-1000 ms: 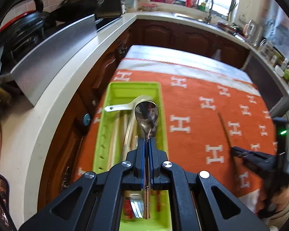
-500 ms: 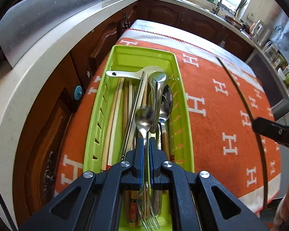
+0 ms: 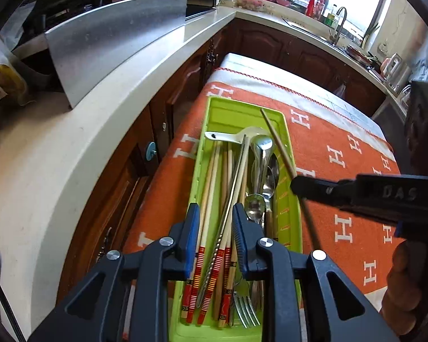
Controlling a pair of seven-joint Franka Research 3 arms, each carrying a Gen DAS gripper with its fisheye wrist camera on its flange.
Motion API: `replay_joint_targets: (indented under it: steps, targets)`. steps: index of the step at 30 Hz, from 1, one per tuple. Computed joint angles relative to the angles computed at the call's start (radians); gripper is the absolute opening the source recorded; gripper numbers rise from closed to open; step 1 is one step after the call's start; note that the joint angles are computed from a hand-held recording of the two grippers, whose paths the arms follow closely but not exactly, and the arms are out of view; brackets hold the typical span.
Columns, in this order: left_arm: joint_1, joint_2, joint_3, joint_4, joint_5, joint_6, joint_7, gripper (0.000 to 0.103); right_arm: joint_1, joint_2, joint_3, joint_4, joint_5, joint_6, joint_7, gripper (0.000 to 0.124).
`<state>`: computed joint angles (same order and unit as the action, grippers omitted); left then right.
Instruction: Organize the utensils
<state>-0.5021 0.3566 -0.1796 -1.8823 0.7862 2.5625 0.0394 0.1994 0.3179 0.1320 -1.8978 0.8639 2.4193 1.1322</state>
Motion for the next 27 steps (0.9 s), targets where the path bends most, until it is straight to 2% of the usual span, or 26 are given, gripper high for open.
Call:
replay_joint_targets:
  steps: [2, 4, 5, 6, 8, 10, 15, 19, 23, 27]
  targets:
    - [0.0, -0.007, 0.002, -0.005, 0.002, -0.004, -0.005, 0.031, 0.007, 0.005, -0.006, 0.003, -0.032, -0.014, 0.029, 0.009]
    - [-0.008, -0.016, 0.009, -0.011, 0.022, -0.02, -0.032, 0.061, 0.016, 0.002, -0.009, -0.002, -0.064, -0.01, 0.033, 0.009]
    - [-0.014, -0.021, 0.012, -0.012, 0.038, -0.034, -0.05, 0.067, 0.021, -0.007, -0.01, -0.014, -0.078, 0.006, 0.031, 0.009]
    - [-0.018, -0.023, 0.014, -0.01, 0.055, -0.048, -0.064, 0.071, 0.025, -0.016, -0.01, -0.026, -0.086, 0.024, 0.027, 0.009]
    - [-0.019, -0.029, 0.008, -0.006, 0.073, -0.077, -0.07, 0.073, 0.032, -0.037, -0.011, -0.056, -0.102, 0.065, 0.016, 0.009]
    - [-0.011, -0.031, 0.0, -0.005, 0.069, -0.085, -0.063, 0.084, 0.04, -0.052, -0.016, -0.078, -0.126, 0.098, 0.019, 0.009]
    - [0.0, -0.028, -0.015, 0.001, 0.046, -0.097, -0.051, 0.1, 0.044, -0.089, -0.023, -0.133, -0.171, 0.17, 0.002, 0.011]
    - [0.008, -0.028, -0.019, -0.003, 0.022, -0.075, -0.051, 0.101, 0.048, -0.128, -0.029, -0.196, -0.204, 0.253, -0.023, 0.02]
    - [0.014, -0.014, -0.026, 0.005, -0.025, -0.057, -0.032, 0.102, 0.044, -0.166, -0.032, -0.254, -0.212, 0.313, -0.06, 0.021]
    - [0.004, 0.011, -0.029, 0.034, -0.062, -0.055, 0.007, 0.102, 0.035, -0.201, -0.041, -0.303, -0.204, 0.339, -0.09, 0.021]
